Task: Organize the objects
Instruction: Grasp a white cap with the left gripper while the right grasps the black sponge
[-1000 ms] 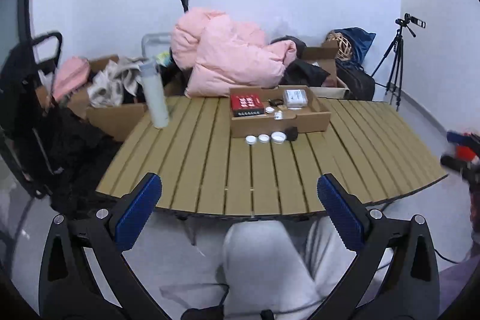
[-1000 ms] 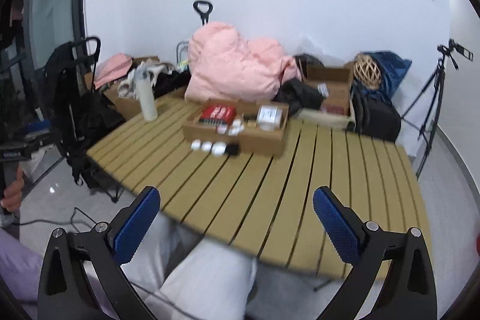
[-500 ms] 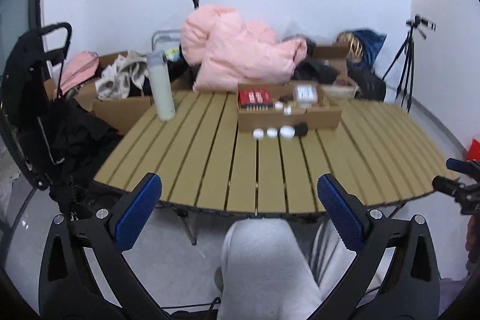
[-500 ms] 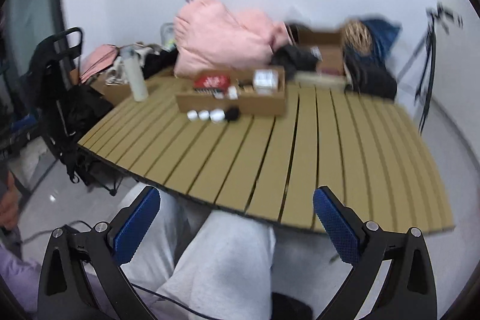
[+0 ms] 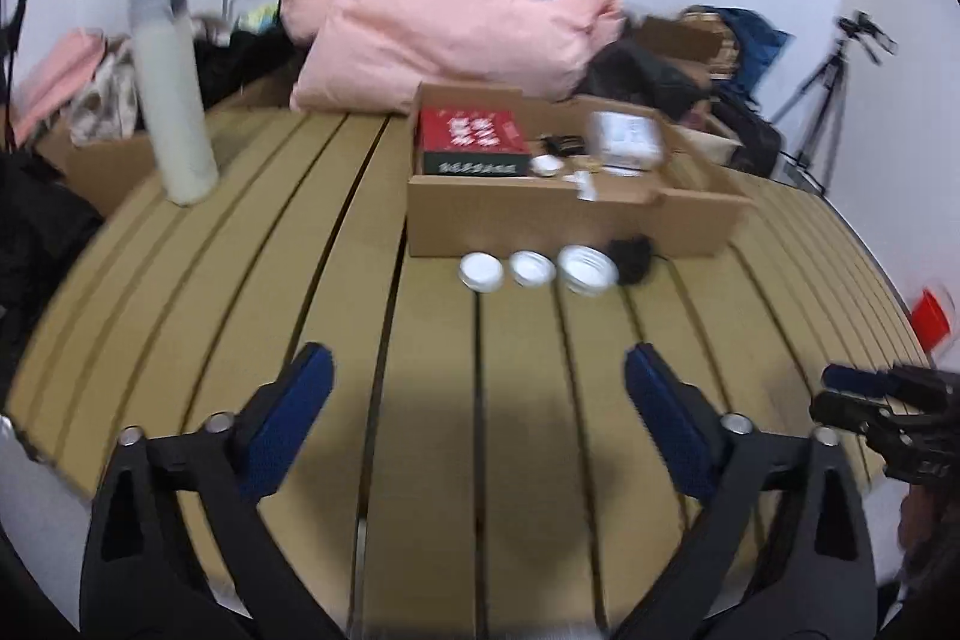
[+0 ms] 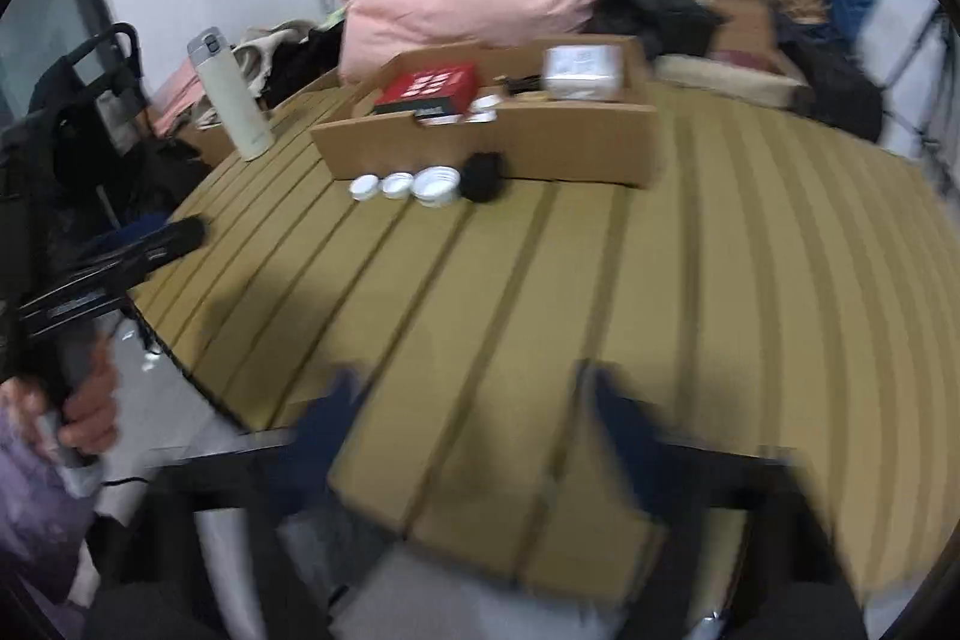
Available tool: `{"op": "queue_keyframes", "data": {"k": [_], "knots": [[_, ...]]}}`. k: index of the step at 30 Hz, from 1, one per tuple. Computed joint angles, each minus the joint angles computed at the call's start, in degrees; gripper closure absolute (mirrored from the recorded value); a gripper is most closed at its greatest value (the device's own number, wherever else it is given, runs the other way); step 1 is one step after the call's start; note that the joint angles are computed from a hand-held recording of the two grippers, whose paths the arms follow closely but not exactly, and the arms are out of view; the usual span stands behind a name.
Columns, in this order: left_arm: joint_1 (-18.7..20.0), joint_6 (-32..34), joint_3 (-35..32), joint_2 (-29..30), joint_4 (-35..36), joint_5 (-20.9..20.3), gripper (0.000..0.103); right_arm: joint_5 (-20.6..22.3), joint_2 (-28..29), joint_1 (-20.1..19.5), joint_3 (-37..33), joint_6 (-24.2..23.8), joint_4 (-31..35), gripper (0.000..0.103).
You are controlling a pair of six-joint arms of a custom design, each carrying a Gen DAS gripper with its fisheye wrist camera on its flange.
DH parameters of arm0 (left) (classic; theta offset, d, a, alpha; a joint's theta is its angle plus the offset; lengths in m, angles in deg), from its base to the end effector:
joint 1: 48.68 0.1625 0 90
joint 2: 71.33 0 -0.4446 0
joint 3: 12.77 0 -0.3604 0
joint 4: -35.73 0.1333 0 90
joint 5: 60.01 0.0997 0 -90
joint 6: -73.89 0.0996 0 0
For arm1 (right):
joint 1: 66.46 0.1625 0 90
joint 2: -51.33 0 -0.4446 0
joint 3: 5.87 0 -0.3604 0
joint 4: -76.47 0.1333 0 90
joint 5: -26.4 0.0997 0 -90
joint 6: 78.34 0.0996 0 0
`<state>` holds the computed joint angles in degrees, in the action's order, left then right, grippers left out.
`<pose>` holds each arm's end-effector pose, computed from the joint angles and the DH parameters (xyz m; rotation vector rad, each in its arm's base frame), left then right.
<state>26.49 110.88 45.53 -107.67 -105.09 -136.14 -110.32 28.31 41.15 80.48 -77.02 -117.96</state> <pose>-0.0596 -0.8391 0.2546 1.1214 2.5049 -0.6286 0.2670 -0.6402 0.0284 -0.0422 -2.2960 0.9993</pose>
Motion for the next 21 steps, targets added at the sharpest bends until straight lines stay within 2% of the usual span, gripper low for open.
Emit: {"op": "queue_keyframes", "data": {"k": [1, 3, 5, 7, 8, 11, 13, 14, 16, 17, 18, 19, 21], "knots": [[0.0, -0.6, -2.9, 1.9, 1.4, 0.6, 0.024, -0.6, 1.6, -1.1, -4.1, -2.1, 1.1, 0.071], [0.3, -1.9, -11.8, 7.6, 6.5, 1.3, 0.029, -3.3, 4.6, -2.1, -11.0, -5.4, 4.1, 0.071], [0.5, -2.2, -17.2, 11.1, 9.5, 1.7, 0.032, -1.0, 6.7, -3.6, -16.7, -8.9, 5.3, 0.071], [0.6, -3.2, -22.2, 13.9, 12.9, 1.5, 0.032, 1.1, 8.1, -4.7, -21.5, -10.0, 7.8, 0.070], [0.6, -3.4, -24.3, 15.2, 14.3, 1.1, 0.032, 0.4, 9.4, -5.2, -24.9, -10.5, 9.4, 0.069], [0.3, -2.5, -27.3, 17.6, 15.5, 2.5, 0.033, -0.6, 12.3, -6.2, -32.4, -10.6, 12.6, 0.067], [0.1, -1.8, -28.0, 18.4, 15.9, 4.0, 0.050, 1.3, 12.6, -7.1, -33.9, -9.2, 14.1, 0.066], [0.1, -1.8, -29.2, 19.0, 17.2, 4.3, 0.054, 2.4, 12.8, -7.5, -34.4, -9.0, 14.1, 0.058], [0.0, -1.3, -28.4, 19.1, 15.5, 4.8, 0.062, 2.1, 13.8, -7.8, -36.0, -9.0, 14.4, 0.050], [0.0, -1.4, -28.4, 19.1, 15.5, 5.0, 0.064, 1.9, 14.3, -7.9, -36.7, -9.1, 14.3, 0.050], [0.0, -1.6, -28.2, 19.1, 15.1, 5.2, 0.075, 2.1, 14.6, -8.1, -36.9, -9.3, 13.8, 0.050], [0.0, -1.5, -28.3, 19.2, 14.8, 5.3, 0.079, 2.3, 14.7, -8.2, -37.1, -9.3, 13.9, 0.050], [0.0, -1.9, -28.3, 19.1, 14.9, 5.1, 0.079, 2.8, 14.9, -8.4, -37.2, -9.4, 14.0, 0.050]]}}
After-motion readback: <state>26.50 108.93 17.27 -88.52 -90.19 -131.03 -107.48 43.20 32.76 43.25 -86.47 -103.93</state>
